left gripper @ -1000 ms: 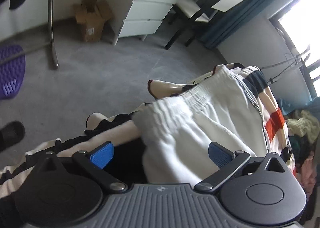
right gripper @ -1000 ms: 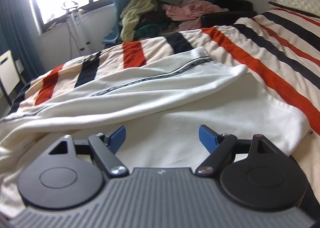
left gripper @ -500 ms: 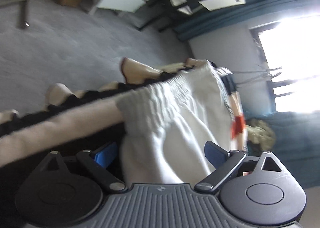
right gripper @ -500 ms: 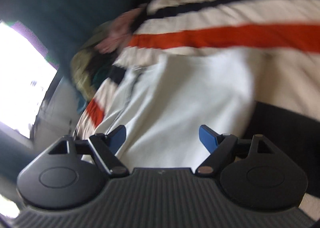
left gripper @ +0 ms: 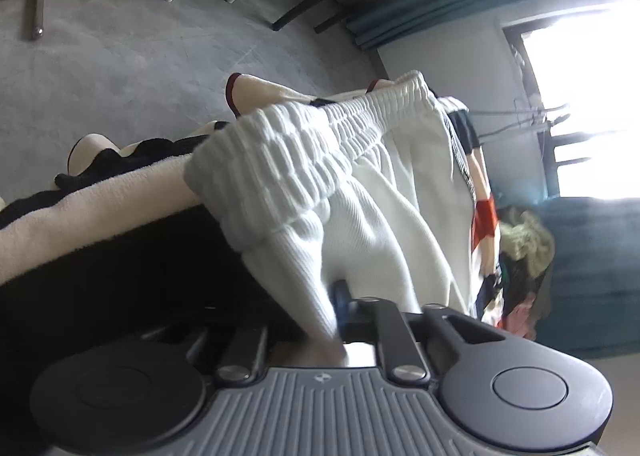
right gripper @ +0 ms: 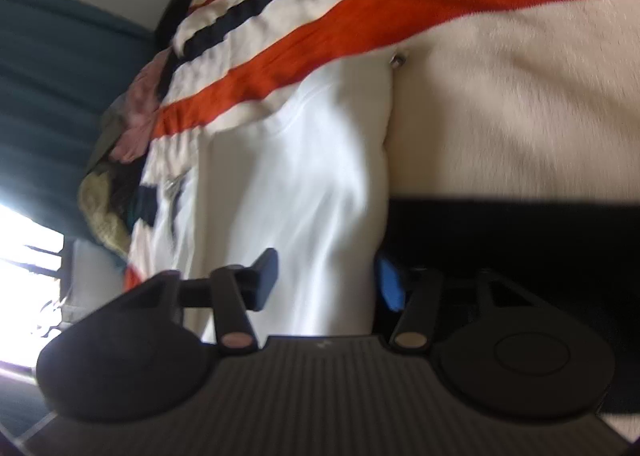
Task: Fold clothes
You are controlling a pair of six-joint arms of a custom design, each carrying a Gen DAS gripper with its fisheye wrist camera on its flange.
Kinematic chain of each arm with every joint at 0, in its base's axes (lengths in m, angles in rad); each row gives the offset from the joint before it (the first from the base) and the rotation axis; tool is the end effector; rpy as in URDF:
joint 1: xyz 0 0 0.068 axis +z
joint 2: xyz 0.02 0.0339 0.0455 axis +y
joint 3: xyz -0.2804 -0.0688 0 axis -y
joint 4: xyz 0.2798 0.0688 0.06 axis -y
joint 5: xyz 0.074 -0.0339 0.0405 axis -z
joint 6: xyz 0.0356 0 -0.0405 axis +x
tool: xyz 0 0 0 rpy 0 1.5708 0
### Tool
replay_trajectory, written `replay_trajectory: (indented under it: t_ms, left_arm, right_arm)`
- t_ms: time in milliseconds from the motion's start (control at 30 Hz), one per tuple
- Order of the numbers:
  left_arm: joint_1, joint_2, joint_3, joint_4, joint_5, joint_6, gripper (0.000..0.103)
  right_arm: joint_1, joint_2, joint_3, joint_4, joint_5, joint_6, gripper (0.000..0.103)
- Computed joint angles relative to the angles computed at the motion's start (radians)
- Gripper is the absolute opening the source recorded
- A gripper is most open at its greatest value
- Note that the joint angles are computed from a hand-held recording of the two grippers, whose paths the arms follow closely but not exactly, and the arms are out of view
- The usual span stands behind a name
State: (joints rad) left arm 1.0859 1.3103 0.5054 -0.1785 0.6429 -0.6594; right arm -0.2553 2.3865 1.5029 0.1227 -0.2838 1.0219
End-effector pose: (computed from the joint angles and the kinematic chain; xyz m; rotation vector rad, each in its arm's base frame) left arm 0.1316 0.2040 0.1390 -1.6638 1.7080 -0.6203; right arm 0.5119 -0.1233 0.0528 1.3124 2.0143 0.7026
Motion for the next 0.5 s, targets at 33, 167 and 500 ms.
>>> replay_trajectory:
  t_ms: [33,167,500]
  left_arm:
    - [-0.002,-0.01,-0.006,0.012,-0.004,-0.005,0.009]
    - [0.018,-0.109,-0.053,0.044,0.014,-0.014,0.006]
    - [0.073,-0.336,-0.084,0.017,0.063,-0.02,0.005]
  right_arm:
    - [-0.004,0.021,0.024,-0.001,0.019,0.018,0.036]
    - [-0.031,0.097,0.089,0.076,0.021,0.067,0.021]
    - [-0.007,-0.063,-0.01,0.265,0.023,-0.133,0.013]
